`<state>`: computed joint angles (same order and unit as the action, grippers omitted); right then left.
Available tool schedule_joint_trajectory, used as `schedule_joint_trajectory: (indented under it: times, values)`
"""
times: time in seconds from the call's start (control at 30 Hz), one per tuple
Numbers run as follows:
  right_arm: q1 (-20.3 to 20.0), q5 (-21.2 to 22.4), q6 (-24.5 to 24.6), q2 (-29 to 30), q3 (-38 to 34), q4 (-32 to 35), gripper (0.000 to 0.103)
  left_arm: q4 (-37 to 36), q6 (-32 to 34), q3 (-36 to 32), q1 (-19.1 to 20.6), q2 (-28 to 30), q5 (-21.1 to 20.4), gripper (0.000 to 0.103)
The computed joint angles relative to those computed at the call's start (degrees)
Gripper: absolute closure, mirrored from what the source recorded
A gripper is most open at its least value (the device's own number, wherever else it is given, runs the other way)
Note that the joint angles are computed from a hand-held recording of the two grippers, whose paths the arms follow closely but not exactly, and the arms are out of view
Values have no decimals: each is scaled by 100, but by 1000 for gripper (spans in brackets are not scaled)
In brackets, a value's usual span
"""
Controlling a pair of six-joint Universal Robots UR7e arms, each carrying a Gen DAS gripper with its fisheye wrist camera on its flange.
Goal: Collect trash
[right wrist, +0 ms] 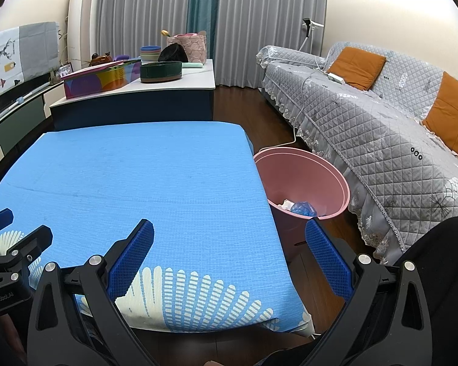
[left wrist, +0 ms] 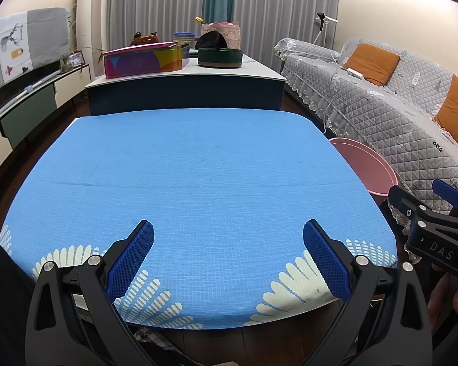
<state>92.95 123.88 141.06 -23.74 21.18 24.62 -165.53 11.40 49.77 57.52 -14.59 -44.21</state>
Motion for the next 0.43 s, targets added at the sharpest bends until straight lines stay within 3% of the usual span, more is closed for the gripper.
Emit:
schedule_joint_trajectory:
  times: [0.43]
  values:
    - [1,7,13,5,4,4,5,79,-49,11,3,-12,34,8]
